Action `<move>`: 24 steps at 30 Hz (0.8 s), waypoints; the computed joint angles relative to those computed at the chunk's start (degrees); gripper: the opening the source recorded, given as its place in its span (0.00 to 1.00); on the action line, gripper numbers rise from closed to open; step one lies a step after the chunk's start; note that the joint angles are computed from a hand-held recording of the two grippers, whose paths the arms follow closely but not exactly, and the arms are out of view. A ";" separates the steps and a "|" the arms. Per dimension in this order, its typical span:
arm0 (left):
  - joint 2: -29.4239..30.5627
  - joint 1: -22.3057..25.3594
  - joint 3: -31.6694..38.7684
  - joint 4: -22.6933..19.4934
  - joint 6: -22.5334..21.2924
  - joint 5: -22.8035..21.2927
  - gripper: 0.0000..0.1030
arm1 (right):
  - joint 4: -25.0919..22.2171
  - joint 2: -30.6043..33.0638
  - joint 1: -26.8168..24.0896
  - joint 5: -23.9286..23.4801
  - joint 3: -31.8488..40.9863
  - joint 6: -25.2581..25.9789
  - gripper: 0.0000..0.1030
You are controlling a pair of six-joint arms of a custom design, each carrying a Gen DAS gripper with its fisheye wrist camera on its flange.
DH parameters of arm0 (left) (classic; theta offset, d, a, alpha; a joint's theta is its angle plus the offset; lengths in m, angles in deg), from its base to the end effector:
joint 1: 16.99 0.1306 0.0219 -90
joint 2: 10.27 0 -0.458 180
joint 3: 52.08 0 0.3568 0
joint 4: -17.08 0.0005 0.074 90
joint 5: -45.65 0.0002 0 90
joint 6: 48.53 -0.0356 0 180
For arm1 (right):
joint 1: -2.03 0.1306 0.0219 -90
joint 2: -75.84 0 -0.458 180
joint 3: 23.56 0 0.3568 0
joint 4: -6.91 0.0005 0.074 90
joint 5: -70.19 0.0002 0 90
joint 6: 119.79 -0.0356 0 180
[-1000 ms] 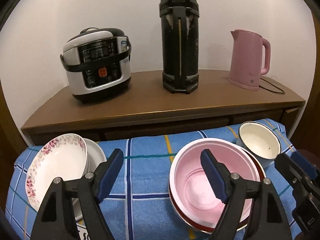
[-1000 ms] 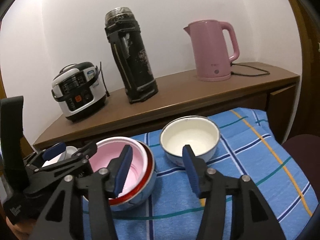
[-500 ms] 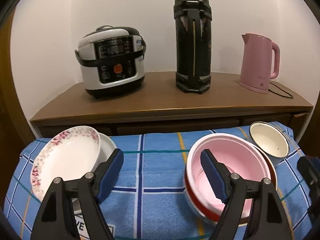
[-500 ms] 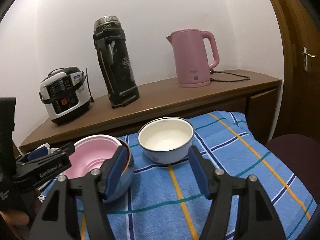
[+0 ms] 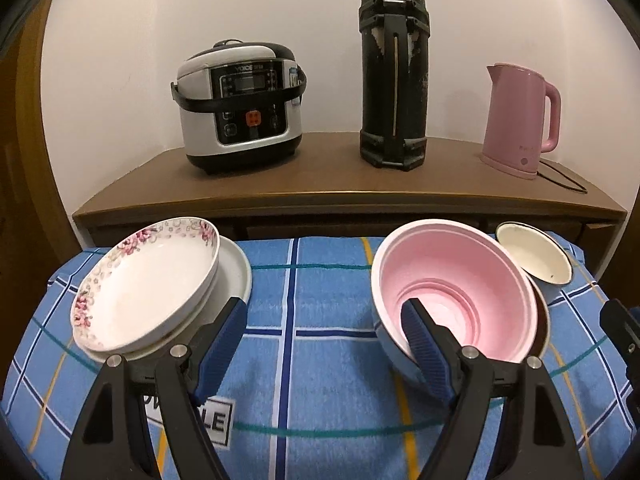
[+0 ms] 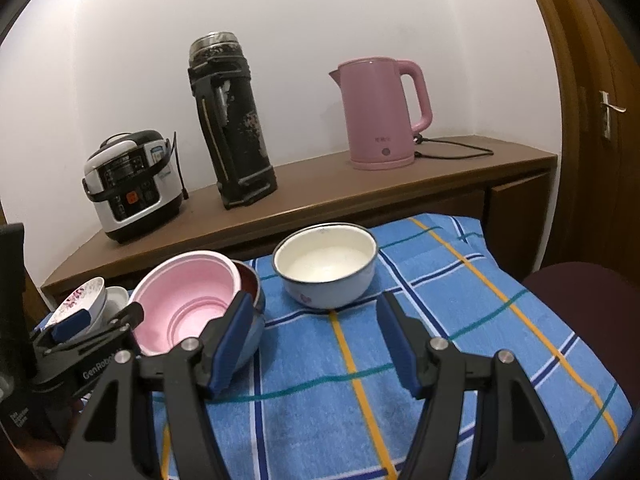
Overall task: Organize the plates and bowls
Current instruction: 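Move both grippers toward the white enamel bowl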
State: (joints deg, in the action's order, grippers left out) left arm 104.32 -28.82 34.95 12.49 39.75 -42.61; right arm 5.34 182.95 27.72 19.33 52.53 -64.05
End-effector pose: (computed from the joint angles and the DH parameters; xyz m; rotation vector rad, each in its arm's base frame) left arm 0.6079 -0.1290 0.3235 0.2696 2.1176 -0.1362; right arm 0.5037 0.2168 0.3296 0.5284 1.9314 -0.0675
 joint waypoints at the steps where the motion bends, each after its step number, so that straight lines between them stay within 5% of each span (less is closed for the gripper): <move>1: -0.32 -0.06 -0.51 0.33 -0.05 -0.08 0.79 | -0.06 -0.16 0.08 0.08 -0.18 0.05 0.63; 24: -6.61 -1.59 -7.81 2.04 -1.88 0.51 0.79 | -0.01 -4.75 1.99 0.12 -5.02 -2.23 0.64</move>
